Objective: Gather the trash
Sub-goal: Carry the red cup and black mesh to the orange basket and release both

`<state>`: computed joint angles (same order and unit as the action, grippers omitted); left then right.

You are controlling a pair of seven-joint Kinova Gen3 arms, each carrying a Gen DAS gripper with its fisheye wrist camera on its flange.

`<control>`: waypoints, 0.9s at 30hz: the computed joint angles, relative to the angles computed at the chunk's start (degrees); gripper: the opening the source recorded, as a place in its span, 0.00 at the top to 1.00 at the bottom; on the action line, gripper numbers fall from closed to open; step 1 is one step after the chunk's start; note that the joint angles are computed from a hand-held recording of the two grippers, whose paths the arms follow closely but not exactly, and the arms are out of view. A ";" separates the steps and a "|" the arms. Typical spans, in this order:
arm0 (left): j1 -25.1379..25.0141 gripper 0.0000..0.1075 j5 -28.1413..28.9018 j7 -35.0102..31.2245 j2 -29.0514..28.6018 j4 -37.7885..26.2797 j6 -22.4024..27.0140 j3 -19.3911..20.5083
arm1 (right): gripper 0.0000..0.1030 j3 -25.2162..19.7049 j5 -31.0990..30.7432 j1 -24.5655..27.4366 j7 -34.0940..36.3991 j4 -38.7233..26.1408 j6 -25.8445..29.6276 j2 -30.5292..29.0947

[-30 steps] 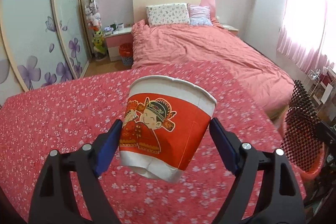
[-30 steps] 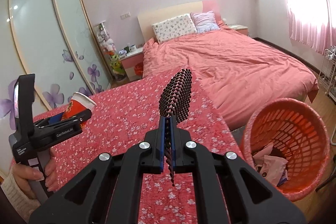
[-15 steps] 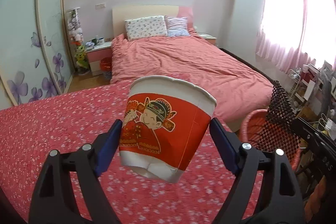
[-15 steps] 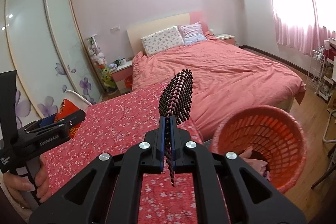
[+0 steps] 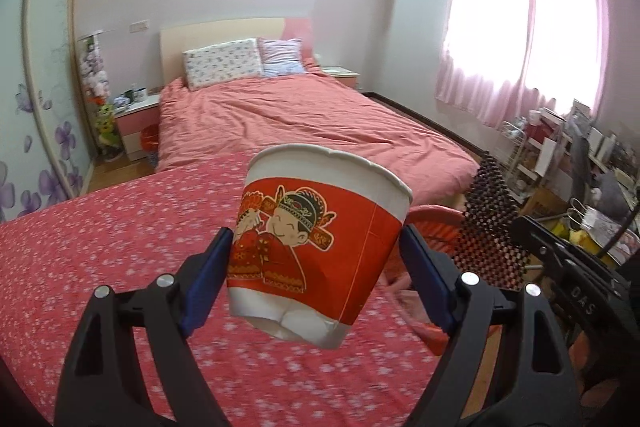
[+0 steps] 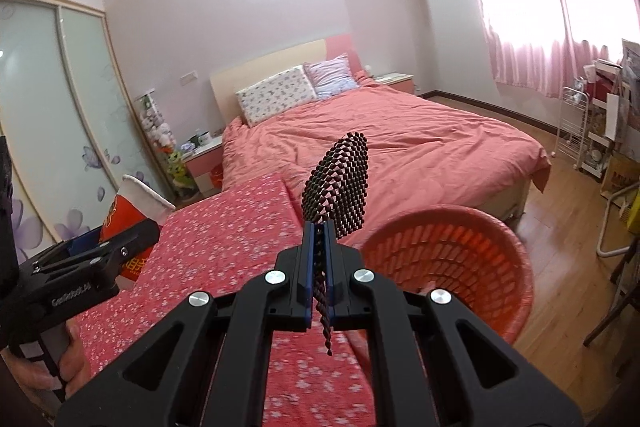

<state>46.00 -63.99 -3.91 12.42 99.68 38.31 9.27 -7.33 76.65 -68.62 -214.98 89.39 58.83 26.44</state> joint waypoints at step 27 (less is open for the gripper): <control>2.25 0.22 23.55 -26.58 24.04 -24.07 -6.56 -1.80 | 0.95 -2.17 4.81 14.28 -16.55 15.94 -12.92 -4.48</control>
